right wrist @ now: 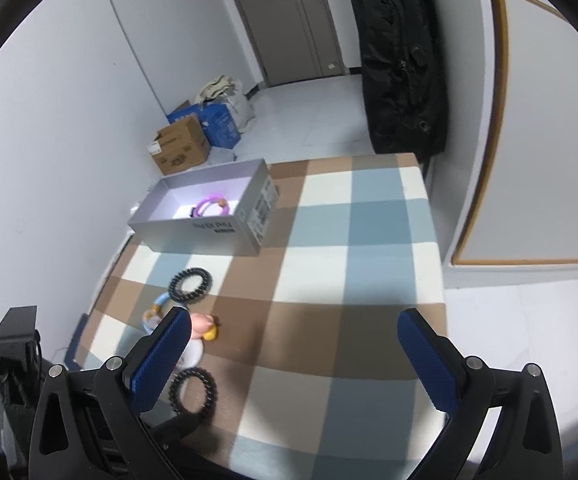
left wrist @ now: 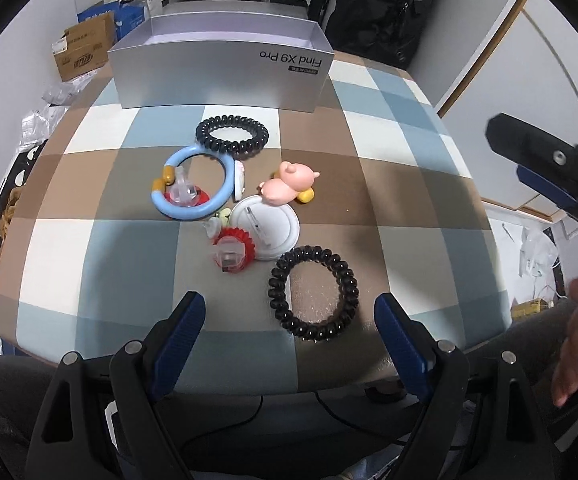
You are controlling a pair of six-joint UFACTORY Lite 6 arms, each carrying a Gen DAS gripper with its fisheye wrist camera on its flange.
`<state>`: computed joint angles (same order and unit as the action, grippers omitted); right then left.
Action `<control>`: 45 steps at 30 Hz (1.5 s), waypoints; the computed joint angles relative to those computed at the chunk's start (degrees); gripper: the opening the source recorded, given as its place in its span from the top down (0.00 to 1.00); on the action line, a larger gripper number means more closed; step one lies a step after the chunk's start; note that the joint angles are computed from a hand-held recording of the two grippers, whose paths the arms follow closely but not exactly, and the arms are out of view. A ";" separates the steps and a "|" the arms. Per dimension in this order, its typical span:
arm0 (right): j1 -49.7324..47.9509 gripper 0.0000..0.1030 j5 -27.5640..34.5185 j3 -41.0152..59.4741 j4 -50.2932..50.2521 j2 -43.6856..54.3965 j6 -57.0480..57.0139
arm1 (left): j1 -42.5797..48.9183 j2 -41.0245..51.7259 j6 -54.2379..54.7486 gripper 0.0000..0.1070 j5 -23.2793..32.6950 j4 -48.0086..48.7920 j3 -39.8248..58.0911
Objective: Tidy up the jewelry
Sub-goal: 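Close the left gripper on the black coil hair tie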
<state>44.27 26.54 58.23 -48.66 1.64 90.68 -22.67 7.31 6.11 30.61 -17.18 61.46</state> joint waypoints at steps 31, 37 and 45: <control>-1.85 0.00 -1.58 -4.71 -0.20 -4.65 2.05 | 0.34 1.14 9.85 0.66 1.27 -8.95 1.90; -2.39 0.00 -1.55 -5.38 -0.32 -5.07 2.63 | 5.94 -1.72 21.05 0.66 5.78 -23.39 1.92; -3.29 0.00 -4.37 -5.35 1.63 -3.54 1.24 | 19.08 -3.01 33.81 0.66 16.17 -40.83 4.89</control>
<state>40.98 22.17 52.88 -47.02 -1.90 91.92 -3.60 4.30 39.91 46.78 -58.01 66.35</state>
